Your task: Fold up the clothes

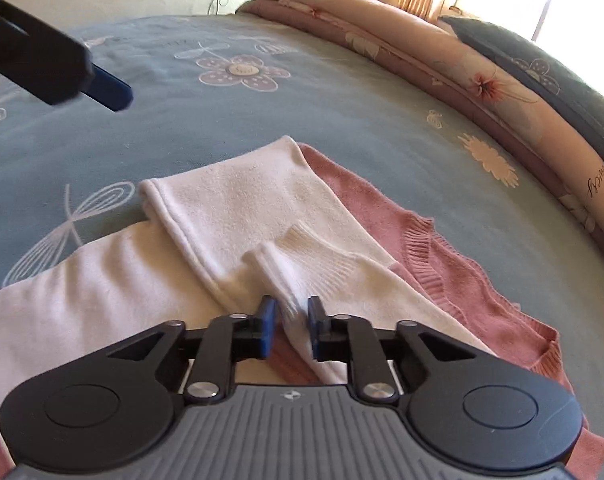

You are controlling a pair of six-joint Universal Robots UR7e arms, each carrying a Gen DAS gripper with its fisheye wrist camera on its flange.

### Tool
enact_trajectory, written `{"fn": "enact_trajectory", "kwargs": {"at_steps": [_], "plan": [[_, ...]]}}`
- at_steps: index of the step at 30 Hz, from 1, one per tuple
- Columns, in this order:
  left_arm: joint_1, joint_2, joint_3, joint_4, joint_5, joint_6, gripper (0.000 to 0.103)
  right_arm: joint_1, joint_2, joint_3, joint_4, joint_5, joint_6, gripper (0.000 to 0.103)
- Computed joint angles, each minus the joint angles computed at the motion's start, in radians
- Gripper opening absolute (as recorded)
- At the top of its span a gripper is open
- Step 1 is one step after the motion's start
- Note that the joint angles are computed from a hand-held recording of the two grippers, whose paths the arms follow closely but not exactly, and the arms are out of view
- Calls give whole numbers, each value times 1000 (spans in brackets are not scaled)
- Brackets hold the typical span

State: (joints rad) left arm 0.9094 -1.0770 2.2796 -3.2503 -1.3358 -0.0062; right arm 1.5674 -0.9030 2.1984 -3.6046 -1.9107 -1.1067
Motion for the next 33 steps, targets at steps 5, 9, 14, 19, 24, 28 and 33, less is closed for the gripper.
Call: {"fn": "enact_trajectory", "kwargs": {"at_steps": [5,9,14,19,24,28,33], "plan": [[0,3,0,1,1,1,102,-26,-67,25,-34,40,154,35],[-3,15,-6,15,16,-4,102,-45,-31,-29,-60,-112,263,44],[-15,31,-7,29,33,1,102,-85,-124,1,-24,-100,415,46],[-30,50,-8,42,31,13,102,-132,-287,77,-67,-96,477,46],[-47,71,-9,54,38,25,102,-255,-449,154,56,30,604,46],[-52,85,-13,63,41,31,102,-298,-384,138,-39,-90,566,44],[-47,91,-17,65,38,35,102,-350,-417,215,-220,40,569,47]]}}
